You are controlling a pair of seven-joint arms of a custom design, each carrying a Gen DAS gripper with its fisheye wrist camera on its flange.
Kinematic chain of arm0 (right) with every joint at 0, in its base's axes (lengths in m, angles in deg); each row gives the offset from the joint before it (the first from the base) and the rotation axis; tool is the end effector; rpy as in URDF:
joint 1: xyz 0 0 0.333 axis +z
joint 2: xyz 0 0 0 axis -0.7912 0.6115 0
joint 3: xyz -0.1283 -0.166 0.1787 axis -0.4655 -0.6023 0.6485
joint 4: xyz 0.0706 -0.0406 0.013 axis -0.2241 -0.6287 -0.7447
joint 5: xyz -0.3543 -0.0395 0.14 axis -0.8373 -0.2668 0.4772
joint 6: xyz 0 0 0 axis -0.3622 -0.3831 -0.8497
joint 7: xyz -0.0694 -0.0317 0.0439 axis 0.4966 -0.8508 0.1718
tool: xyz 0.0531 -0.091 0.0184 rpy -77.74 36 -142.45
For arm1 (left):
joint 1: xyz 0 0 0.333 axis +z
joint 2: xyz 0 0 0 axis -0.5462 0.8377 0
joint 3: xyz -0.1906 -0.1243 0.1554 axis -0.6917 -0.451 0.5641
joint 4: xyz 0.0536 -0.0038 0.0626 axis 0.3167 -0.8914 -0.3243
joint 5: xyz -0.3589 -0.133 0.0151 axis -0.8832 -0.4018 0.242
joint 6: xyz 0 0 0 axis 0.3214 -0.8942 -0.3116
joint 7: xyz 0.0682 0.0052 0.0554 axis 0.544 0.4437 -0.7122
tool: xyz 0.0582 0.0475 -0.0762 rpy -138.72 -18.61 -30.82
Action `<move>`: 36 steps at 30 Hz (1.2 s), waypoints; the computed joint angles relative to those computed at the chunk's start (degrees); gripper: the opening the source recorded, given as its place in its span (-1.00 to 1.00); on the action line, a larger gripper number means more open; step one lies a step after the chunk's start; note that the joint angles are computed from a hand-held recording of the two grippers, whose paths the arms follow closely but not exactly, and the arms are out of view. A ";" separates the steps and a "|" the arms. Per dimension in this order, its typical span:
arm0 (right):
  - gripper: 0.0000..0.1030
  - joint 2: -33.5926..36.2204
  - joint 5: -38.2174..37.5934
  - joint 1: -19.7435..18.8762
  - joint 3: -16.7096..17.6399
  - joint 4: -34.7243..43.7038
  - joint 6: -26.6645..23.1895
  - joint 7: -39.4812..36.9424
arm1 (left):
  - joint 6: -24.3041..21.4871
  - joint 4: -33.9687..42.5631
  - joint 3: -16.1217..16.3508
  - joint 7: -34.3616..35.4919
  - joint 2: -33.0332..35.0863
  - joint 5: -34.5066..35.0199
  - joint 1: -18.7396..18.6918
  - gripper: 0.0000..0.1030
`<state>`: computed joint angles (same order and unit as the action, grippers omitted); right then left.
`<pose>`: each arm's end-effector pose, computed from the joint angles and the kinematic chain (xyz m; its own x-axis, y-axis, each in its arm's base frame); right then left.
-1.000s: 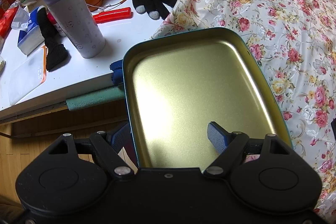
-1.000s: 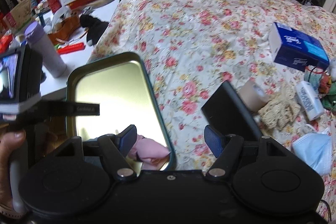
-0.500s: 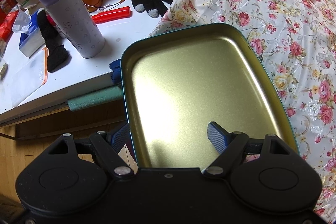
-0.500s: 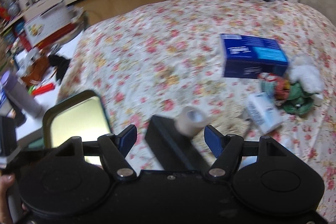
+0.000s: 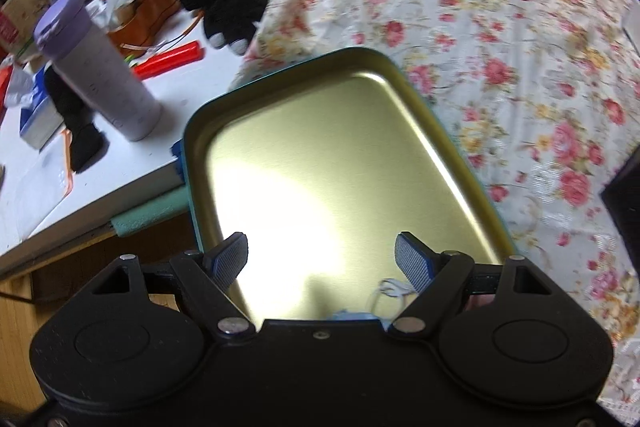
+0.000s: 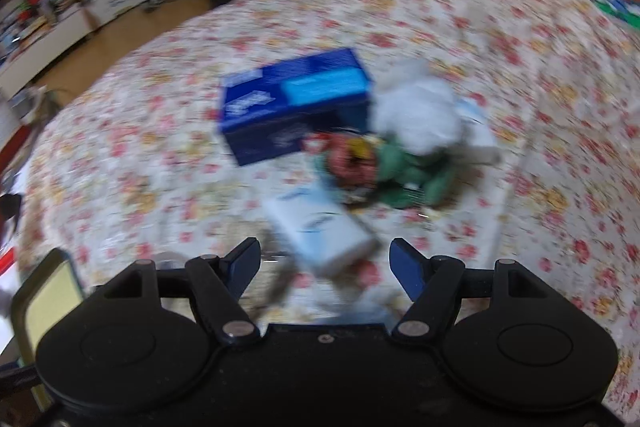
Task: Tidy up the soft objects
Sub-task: 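Move both tools back toward the pile of items, then grasp the beige tape roll with the left tool and lift it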
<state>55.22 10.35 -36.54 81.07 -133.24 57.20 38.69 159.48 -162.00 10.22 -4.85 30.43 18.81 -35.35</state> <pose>0.5894 0.1995 0.5187 0.1350 -0.9900 -0.0400 -0.8318 -0.0914 -0.5475 0.4267 -0.1047 0.4436 0.5682 -0.8170 -0.0984 -0.7746 -0.4907 -0.3989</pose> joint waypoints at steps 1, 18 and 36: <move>0.35 0.12 0.13 -0.38 -0.37 -0.33 -0.12 0.12 | -0.21 0.95 -0.28 0.52 0.51 0.07 -0.32 0.51; 0.36 1.52 0.67 -3.93 -2.51 -3.91 2.21 2.91 | -0.76 27.25 -2.99 8.20 17.26 5.95 -7.11 0.64; 0.37 1.33 1.55 -4.66 -2.35 -5.25 4.78 2.00 | -8.47 45.80 2.18 8.95 35.46 7.55 -14.03 0.60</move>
